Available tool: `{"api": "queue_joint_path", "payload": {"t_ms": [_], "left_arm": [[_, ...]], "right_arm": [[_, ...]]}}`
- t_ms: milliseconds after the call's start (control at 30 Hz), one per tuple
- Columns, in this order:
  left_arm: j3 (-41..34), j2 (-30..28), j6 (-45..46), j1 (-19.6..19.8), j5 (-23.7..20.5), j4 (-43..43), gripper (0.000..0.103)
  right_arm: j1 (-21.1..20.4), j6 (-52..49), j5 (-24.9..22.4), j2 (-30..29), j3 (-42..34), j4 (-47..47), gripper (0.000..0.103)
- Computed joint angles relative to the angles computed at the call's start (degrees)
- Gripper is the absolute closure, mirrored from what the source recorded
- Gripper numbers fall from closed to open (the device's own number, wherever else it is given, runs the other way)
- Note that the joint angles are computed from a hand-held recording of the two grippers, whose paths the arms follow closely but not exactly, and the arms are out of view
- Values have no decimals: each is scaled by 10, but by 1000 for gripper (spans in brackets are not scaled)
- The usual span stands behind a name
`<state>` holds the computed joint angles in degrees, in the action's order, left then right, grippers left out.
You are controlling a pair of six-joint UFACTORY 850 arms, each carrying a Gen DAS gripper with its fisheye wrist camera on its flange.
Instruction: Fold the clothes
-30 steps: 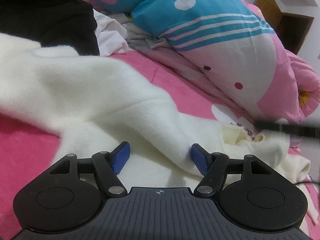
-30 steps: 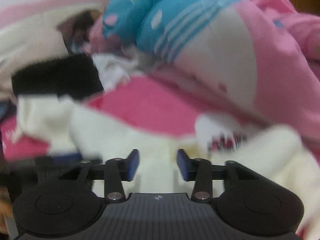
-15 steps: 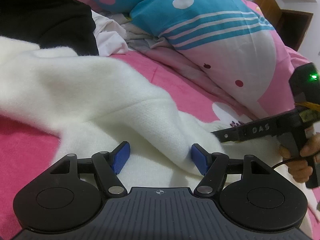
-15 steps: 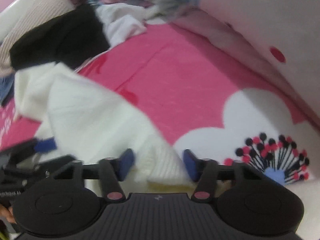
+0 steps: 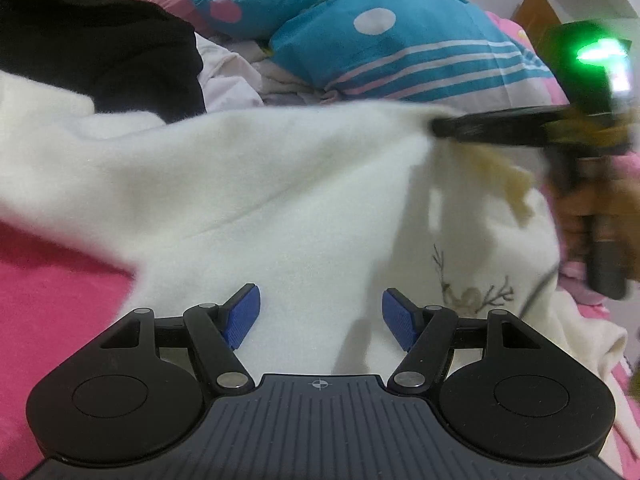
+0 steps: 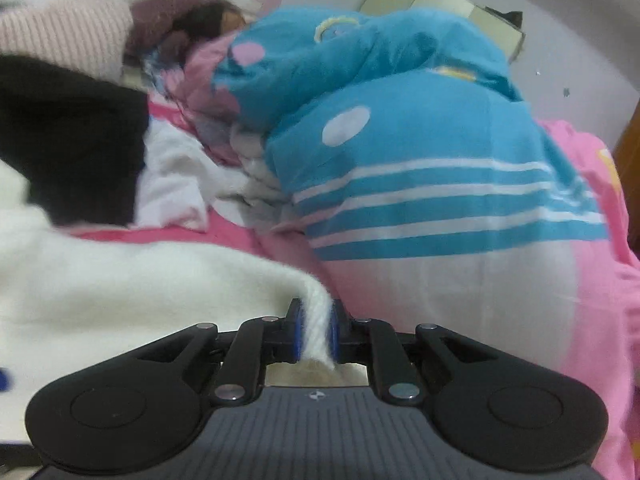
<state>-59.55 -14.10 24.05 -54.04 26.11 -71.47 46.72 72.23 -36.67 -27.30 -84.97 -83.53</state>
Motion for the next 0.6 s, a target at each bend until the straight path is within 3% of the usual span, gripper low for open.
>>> {"api": "queue_joint_path", "payload": {"t_ms": [233, 300, 367, 400, 600], "left_arm": [[-7, -5, 31, -2, 1, -25, 35], [-6, -5, 31, -1, 1, -24, 35], [-5, -5, 31, -1, 1, -24, 35], [-5, -5, 31, -1, 1, -24, 35], [-5, -5, 27, -1, 0, -22, 35]], "right_arm": [[-24, -48, 1, -110, -83, 78, 87], [-23, -12, -12, -112, -79, 52, 65], [-22, 21, -20, -95, -67, 37, 52], [-22, 42, -21, -78, -53, 29, 51], [-37, 226, 84, 113, 115, -58, 29]]}}
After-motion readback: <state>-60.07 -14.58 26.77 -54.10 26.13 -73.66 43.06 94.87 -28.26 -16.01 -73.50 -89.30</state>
